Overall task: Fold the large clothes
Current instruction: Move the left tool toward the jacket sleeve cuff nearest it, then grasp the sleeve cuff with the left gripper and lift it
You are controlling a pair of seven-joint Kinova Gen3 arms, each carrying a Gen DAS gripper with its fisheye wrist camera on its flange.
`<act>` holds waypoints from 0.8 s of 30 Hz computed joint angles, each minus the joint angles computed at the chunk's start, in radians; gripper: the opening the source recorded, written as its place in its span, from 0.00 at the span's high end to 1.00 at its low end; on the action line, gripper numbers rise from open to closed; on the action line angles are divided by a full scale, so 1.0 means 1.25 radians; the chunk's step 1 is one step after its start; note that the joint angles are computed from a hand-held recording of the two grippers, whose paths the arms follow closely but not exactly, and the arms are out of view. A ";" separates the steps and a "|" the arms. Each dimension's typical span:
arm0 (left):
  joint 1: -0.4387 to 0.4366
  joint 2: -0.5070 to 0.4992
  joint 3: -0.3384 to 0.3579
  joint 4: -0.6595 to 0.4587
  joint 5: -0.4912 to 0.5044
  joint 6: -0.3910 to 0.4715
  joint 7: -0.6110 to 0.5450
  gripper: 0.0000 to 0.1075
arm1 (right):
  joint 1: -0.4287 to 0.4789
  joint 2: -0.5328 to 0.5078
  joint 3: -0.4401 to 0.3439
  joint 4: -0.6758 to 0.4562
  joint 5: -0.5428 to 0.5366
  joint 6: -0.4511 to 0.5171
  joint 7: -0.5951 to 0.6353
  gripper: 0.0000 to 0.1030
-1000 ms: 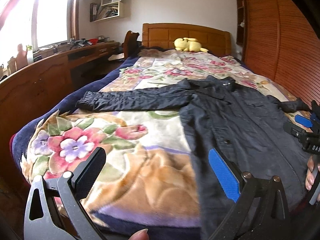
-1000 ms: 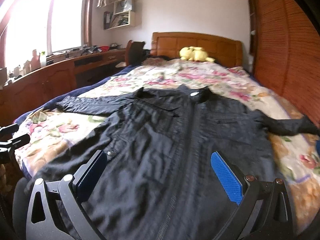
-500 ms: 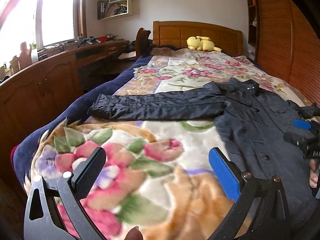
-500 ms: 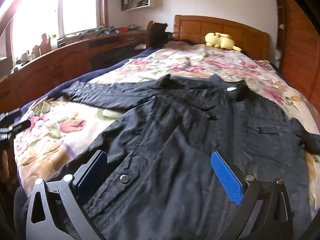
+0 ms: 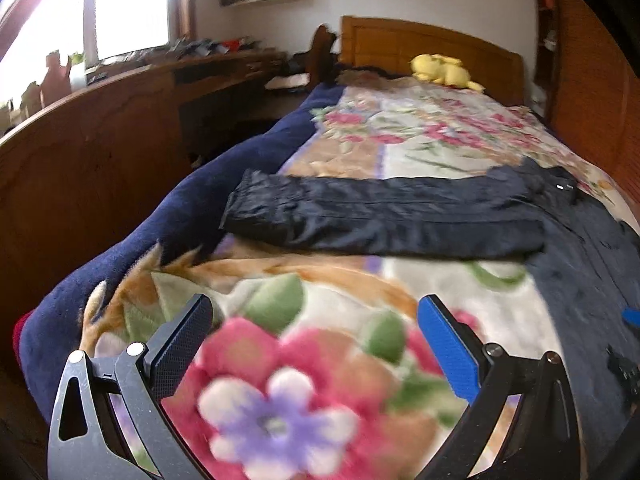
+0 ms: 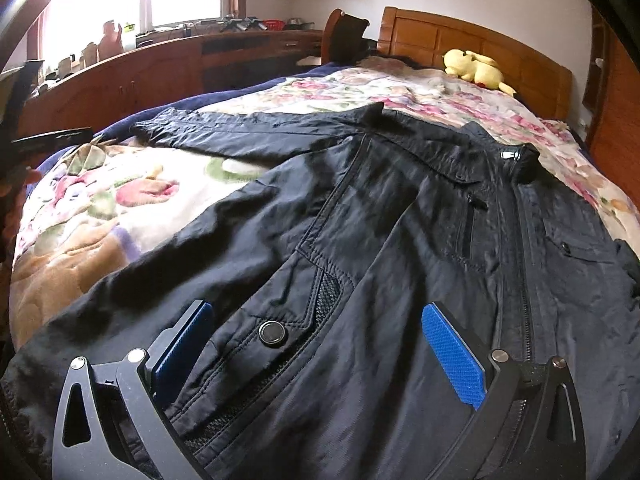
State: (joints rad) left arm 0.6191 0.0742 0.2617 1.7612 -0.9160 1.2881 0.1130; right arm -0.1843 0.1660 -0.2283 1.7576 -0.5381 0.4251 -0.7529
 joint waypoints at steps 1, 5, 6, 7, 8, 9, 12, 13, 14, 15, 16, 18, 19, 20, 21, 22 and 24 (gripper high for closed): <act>-0.018 -0.003 -0.014 0.007 0.012 -0.020 -0.008 0.04 | 0.000 0.002 0.003 -0.005 0.002 0.008 -0.006 0.00; -0.084 -0.030 -0.045 0.033 0.047 -0.102 -0.027 0.06 | 0.024 0.005 -0.012 -0.003 -0.049 0.004 0.032 0.00; -0.101 -0.035 -0.050 0.037 0.056 -0.122 -0.033 0.09 | 0.032 0.002 -0.017 0.002 -0.066 0.002 0.046 0.00; -0.117 -0.038 -0.055 0.039 0.064 -0.137 -0.040 0.11 | 0.039 -0.002 -0.021 0.010 -0.086 0.000 0.063 0.00; -0.133 -0.041 -0.059 0.040 0.071 -0.154 -0.048 0.12 | 0.044 -0.002 -0.022 0.012 -0.101 0.000 0.076 0.00; -0.149 -0.045 -0.065 0.044 0.080 -0.177 -0.056 0.18 | 0.048 -0.003 -0.022 0.014 -0.116 0.001 0.088 0.00; -0.189 -0.041 -0.074 0.044 0.101 -0.217 -0.081 0.27 | 0.054 -0.006 -0.021 0.022 -0.154 0.002 0.119 0.00; -0.197 -0.037 -0.076 0.042 0.103 -0.223 -0.084 0.30 | 0.055 -0.006 -0.019 0.024 -0.163 0.003 0.127 0.00; -0.208 -0.032 -0.081 0.040 0.111 -0.231 -0.093 0.32 | 0.053 -0.005 -0.016 0.024 -0.167 0.004 0.130 0.00; -0.218 -0.028 -0.087 0.039 0.119 -0.241 -0.100 0.33 | 0.052 -0.005 -0.014 0.024 -0.172 0.006 0.133 0.00; -0.227 -0.024 -0.093 0.039 0.128 -0.252 -0.101 0.36 | 0.051 -0.005 -0.012 0.024 -0.176 0.009 0.136 0.00; -0.245 -0.018 -0.105 0.043 0.144 -0.275 -0.110 0.39 | 0.052 -0.004 -0.009 0.023 -0.185 0.015 0.143 0.00; -0.254 -0.013 -0.112 0.044 0.153 -0.286 -0.112 0.42 | 0.053 -0.002 -0.007 0.021 -0.190 0.021 0.146 0.00; -0.259 -0.011 -0.116 0.045 0.156 -0.292 -0.113 0.43 | 0.054 -0.001 -0.007 0.021 -0.196 0.025 0.151 0.00; -0.265 -0.006 -0.120 0.043 0.160 -0.296 -0.114 0.47 | 0.057 0.000 -0.005 0.019 -0.203 0.031 0.157 0.00; -0.271 -0.003 -0.125 0.043 0.165 -0.303 -0.117 0.53 | 0.056 0.001 -0.003 0.018 -0.205 0.033 0.157 0.00; -0.288 0.000 -0.136 0.043 0.189 -0.335 -0.144 0.57 | 0.055 0.002 -0.001 0.016 -0.209 0.039 0.159 0.00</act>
State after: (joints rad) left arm 0.2591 0.0741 0.0913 1.8152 -0.6802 0.8691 -0.0673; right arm -0.1160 0.1684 -0.2293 1.7780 -0.7992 0.4735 -0.5536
